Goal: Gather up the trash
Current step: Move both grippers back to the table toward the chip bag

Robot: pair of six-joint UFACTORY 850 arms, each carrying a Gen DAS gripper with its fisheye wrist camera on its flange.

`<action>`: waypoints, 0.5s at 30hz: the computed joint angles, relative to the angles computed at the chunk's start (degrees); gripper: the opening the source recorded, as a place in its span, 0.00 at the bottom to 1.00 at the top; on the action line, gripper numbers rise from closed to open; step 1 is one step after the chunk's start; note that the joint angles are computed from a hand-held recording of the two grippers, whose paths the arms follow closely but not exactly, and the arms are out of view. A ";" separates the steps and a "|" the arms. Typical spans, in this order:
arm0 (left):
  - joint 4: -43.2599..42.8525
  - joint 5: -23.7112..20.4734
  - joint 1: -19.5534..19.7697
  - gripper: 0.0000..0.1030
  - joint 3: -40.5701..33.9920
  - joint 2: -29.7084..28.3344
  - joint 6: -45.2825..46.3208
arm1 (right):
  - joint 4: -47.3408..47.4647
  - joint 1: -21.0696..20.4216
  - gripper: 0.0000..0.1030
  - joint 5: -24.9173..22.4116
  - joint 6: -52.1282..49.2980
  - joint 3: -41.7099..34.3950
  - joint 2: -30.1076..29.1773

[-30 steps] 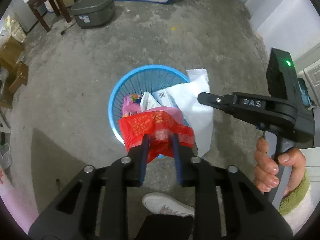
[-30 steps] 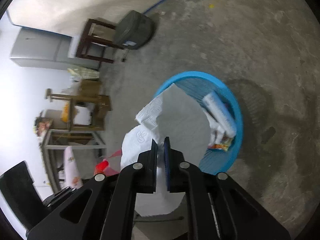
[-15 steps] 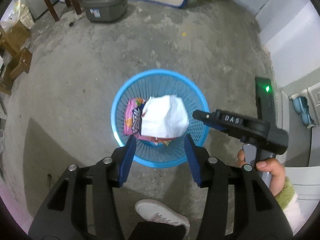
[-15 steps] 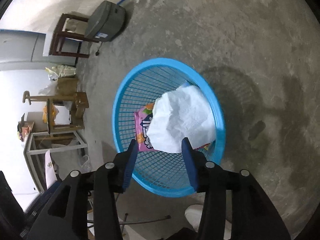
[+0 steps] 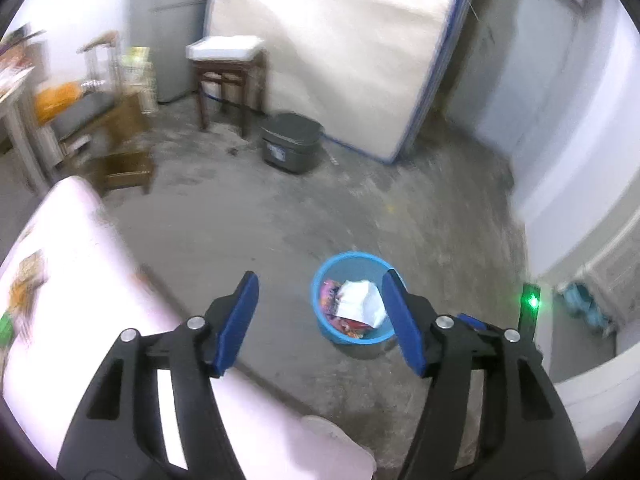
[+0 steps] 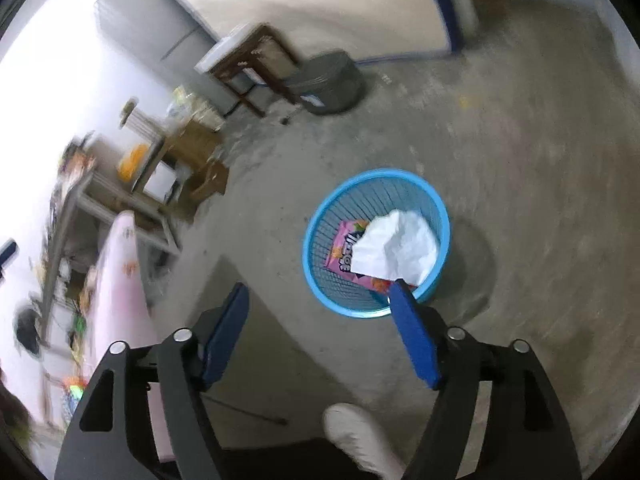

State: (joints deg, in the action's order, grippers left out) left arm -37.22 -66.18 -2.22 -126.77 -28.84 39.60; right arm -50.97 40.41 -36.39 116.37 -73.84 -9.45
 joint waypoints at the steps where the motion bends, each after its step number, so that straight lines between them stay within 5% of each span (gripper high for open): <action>1: -0.39 0.07 2.07 0.64 0.96 1.37 -0.20 | 0.13 1.62 0.76 -2.96 -2.74 -2.27 -0.55; 7: -4.20 9.07 18.33 0.81 17.07 15.46 0.82 | -2.47 7.03 0.88 -10.00 -14.83 -15.22 -5.38; 15: -12.89 13.76 36.79 0.89 33.33 26.51 2.48 | 9.67 10.00 0.89 2.96 -37.71 -34.17 -15.37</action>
State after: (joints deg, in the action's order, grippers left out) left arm -50.11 -52.42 34.57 -93.43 -2.32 42.09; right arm -41.30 50.40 -33.43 78.65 -108.00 -24.81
